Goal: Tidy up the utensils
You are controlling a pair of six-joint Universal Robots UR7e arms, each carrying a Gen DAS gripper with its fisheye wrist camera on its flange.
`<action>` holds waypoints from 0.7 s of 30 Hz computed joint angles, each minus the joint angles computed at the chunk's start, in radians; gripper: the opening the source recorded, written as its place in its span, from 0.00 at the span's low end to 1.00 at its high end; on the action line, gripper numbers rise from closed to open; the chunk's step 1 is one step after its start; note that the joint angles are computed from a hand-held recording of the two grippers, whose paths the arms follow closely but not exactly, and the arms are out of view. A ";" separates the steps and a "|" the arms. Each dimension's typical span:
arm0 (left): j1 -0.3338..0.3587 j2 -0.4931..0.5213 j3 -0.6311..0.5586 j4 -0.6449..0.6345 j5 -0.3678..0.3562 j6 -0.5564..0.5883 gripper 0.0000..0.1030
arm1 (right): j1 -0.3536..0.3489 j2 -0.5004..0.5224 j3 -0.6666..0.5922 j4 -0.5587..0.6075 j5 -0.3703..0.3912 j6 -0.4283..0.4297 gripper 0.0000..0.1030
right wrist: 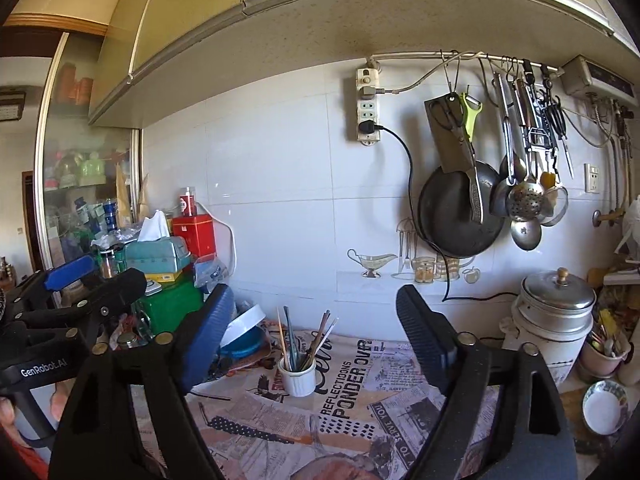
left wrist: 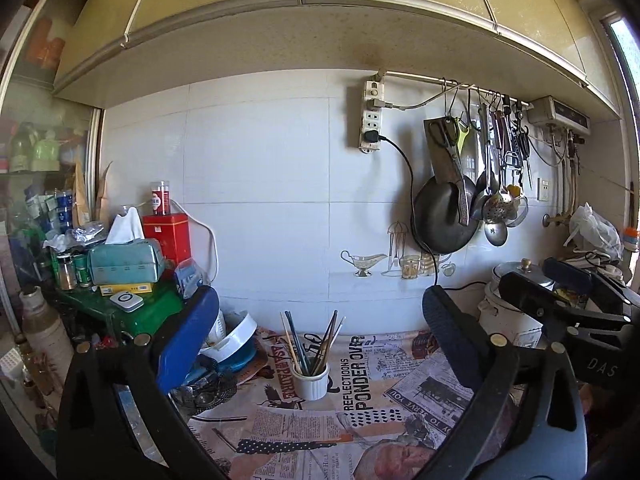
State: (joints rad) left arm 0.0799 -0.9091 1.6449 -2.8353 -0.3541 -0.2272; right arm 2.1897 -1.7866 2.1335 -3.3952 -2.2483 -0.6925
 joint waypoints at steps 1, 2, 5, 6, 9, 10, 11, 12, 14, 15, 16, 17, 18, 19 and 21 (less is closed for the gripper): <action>-0.003 -0.010 0.010 0.017 -0.003 -0.020 0.99 | 0.012 0.006 0.003 -0.026 -0.015 -0.016 0.93; -0.004 -0.019 0.018 0.027 -0.008 -0.035 0.99 | 0.023 0.011 0.006 -0.049 -0.029 -0.031 0.96; -0.005 -0.036 0.035 0.052 -0.011 -0.079 0.99 | 0.042 0.029 0.009 -0.120 -0.052 -0.076 1.00; -0.005 -0.040 0.040 0.056 -0.011 -0.089 0.99 | 0.052 0.028 0.014 -0.122 -0.062 -0.077 1.00; -0.001 -0.047 0.046 0.066 -0.015 -0.111 0.99 | 0.056 0.025 0.016 -0.111 -0.069 -0.066 1.00; 0.001 -0.049 0.048 0.070 -0.017 -0.116 0.99 | 0.058 0.022 0.021 -0.107 -0.071 -0.063 1.00; 0.003 -0.051 0.050 0.071 -0.019 -0.119 0.99 | 0.058 0.021 0.022 -0.103 -0.072 -0.060 1.00; 0.005 -0.053 0.051 0.071 -0.022 -0.122 0.99 | 0.058 0.021 0.023 -0.103 -0.074 -0.059 1.00; 0.007 -0.054 0.053 0.069 -0.026 -0.124 0.99 | 0.060 0.023 0.026 -0.110 -0.079 -0.063 1.00; 0.008 -0.053 0.051 0.074 -0.026 -0.130 0.99 | 0.060 0.023 0.027 -0.111 -0.081 -0.066 1.00; 0.010 -0.053 0.051 0.076 -0.029 -0.133 0.99 | 0.060 0.024 0.027 -0.114 -0.083 -0.069 1.00; 0.011 -0.053 0.051 0.076 -0.031 -0.135 0.99 | 0.062 0.027 0.025 -0.118 -0.087 -0.072 1.00; 0.013 -0.053 0.051 0.076 -0.034 -0.134 0.99 | 0.062 0.029 0.023 -0.119 -0.089 -0.072 1.00; 0.014 -0.053 0.051 0.079 -0.034 -0.136 0.99 | 0.062 0.030 0.023 -0.117 -0.089 -0.069 1.00; 0.015 -0.051 0.050 0.081 -0.034 -0.137 0.99 | 0.061 0.030 0.021 -0.112 -0.089 -0.063 1.00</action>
State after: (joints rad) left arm 0.0953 -0.9601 1.6948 -2.7543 -0.3885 -0.3644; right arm 2.2504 -1.7569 2.1550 -3.5068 -2.3374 -0.7554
